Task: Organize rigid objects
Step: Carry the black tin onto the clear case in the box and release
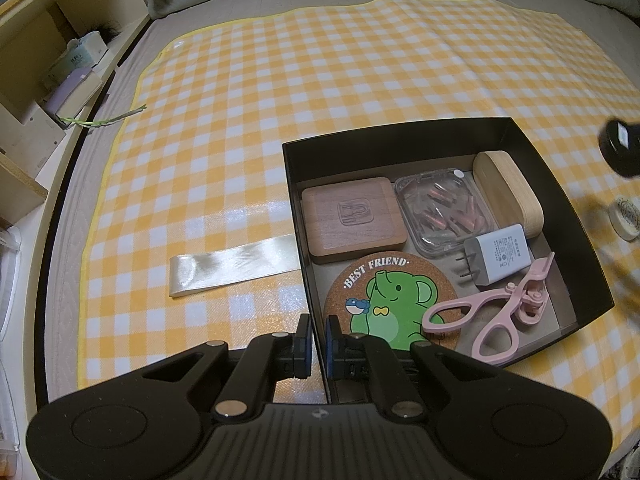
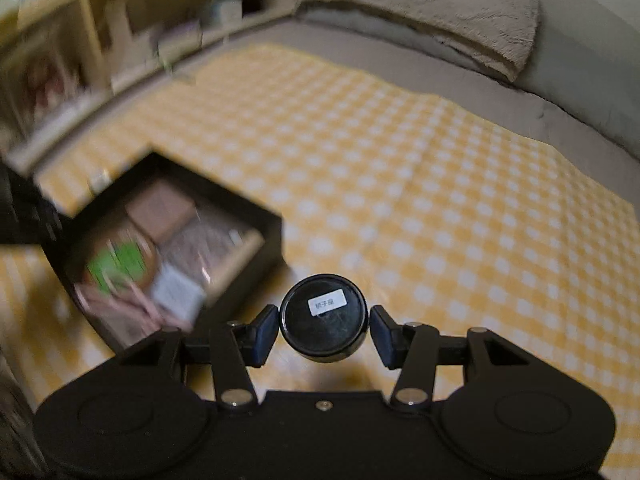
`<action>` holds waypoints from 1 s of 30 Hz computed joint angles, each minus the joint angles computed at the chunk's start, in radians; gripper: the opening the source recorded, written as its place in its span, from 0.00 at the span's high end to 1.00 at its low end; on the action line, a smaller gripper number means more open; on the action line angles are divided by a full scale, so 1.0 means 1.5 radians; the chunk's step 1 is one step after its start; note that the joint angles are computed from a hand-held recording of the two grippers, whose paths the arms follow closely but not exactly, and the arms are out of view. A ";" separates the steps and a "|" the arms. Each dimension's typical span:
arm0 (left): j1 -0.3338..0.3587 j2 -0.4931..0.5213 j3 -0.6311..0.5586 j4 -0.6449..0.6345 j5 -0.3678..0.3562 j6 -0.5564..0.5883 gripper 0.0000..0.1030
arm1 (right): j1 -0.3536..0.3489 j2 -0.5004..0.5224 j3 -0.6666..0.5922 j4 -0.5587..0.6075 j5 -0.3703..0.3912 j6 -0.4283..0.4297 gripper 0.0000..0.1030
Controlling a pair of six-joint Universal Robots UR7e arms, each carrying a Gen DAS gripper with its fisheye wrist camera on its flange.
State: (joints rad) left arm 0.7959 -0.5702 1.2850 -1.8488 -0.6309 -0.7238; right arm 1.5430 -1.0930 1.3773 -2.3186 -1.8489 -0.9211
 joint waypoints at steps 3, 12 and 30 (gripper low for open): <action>0.000 0.000 0.000 0.000 0.000 0.000 0.93 | 0.011 0.010 -0.008 0.013 0.029 0.041 0.51; 0.000 0.002 -0.001 0.000 0.000 0.001 0.93 | 0.051 0.046 -0.002 0.041 0.046 0.097 0.51; 0.000 -0.003 0.009 -0.027 -0.007 0.020 0.93 | 0.075 0.131 -0.037 0.025 -0.053 0.173 0.50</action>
State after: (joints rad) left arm 0.7964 -0.5750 1.2978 -1.8890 -0.6411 -0.6934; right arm 1.6559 -0.8969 1.3225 -2.2811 -1.9286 -0.6615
